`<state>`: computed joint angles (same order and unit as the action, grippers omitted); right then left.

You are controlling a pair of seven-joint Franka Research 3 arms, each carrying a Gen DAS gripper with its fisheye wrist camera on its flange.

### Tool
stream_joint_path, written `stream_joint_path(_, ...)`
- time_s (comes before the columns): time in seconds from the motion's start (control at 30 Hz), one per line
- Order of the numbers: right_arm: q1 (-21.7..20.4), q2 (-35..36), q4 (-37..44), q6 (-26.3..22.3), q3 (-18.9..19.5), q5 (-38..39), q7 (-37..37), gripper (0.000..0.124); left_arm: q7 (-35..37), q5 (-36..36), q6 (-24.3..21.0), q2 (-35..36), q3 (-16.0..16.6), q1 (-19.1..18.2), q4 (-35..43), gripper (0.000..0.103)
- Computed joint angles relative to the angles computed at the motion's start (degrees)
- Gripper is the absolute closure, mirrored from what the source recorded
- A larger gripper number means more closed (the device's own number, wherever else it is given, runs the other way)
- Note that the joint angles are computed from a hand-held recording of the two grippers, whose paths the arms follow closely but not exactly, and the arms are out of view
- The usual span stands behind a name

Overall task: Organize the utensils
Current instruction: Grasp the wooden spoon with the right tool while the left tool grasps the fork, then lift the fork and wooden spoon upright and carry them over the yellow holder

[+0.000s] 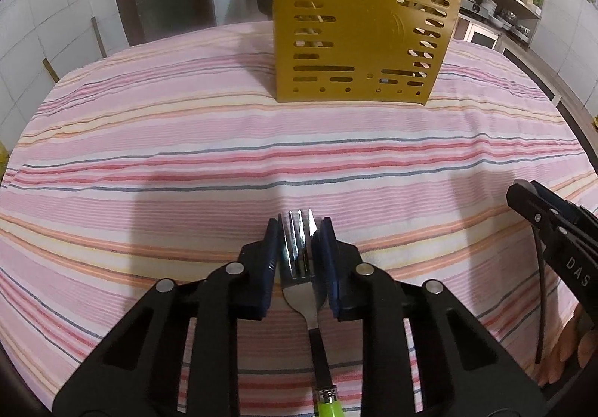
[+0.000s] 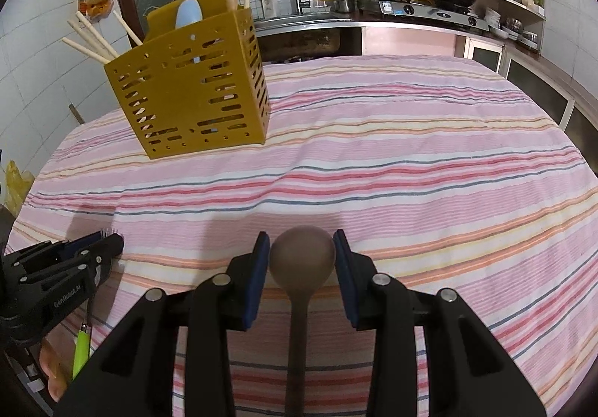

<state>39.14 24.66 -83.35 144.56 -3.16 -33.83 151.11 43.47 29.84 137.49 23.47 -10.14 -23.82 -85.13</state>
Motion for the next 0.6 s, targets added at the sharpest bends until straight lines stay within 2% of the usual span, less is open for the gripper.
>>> stream_joint_path(0.23,1.08,-0.18,0.24,-0.74,-0.62,-2.66,0.88,0.089,-0.77,-0.78,3.83,-2.18,-0.07,1.07,-3.04,0.082)
stream_joint_path(0.47,1.81,-0.36,0.51,-0.94,-0.73,-6.19,2.90,0.089,-7.40,9.16,6.53,-5.51,1.54,-1.14,-6.24,0.082)
stream_joint_path(0.6,2.19,-0.78,0.21,-0.39,-0.94,-8.42,4.59,0.089,-10.34,13.19,7.76,-6.97,1.52,-1.18,-7.51,0.082)
